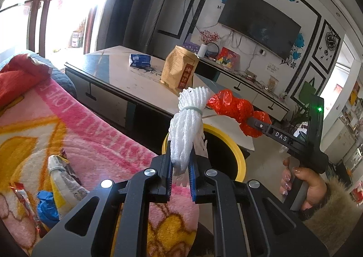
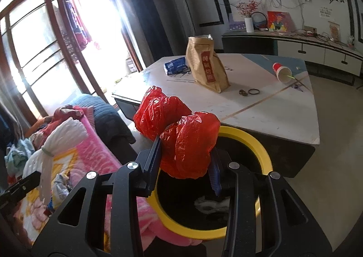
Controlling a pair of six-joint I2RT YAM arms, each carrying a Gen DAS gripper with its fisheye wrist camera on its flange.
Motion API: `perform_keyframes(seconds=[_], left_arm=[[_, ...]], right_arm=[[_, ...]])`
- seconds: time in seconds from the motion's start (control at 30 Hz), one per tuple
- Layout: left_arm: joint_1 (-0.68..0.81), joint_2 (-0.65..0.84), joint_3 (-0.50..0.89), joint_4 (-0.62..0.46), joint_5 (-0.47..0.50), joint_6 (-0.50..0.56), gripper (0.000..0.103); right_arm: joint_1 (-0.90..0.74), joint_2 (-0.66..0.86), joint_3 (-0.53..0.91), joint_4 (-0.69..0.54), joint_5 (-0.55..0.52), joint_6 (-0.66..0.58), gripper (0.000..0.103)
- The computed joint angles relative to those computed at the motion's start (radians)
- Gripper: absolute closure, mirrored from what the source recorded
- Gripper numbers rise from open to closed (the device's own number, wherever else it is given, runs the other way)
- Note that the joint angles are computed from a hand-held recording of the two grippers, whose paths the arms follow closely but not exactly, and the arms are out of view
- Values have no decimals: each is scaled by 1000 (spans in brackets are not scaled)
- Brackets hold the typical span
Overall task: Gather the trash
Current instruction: 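Carry the white foam net and red bag over the yellow-rimmed bin with both grippers, then open both grippers to drop the foam net and red bag into the bin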
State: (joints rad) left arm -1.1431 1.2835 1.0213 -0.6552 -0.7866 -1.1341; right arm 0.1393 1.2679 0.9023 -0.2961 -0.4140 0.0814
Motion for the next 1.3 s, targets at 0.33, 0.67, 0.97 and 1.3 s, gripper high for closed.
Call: perform_keyframes(seconds=[0.33, 0.67, 0.97, 1.3], left_arm=[[68, 66, -20, 135, 89, 78, 91], [134, 192, 0, 252, 182, 134, 91], [163, 302, 41, 301, 241, 150, 91], [206, 395, 102, 306, 293, 172, 91]], right_arm=[[-28, 56, 0, 24, 31, 2, 73], [-50, 120, -4, 44, 73, 0, 72], [-63, 187, 6, 50, 108, 0, 71], [-83, 235, 20, 47, 104, 1, 70]])
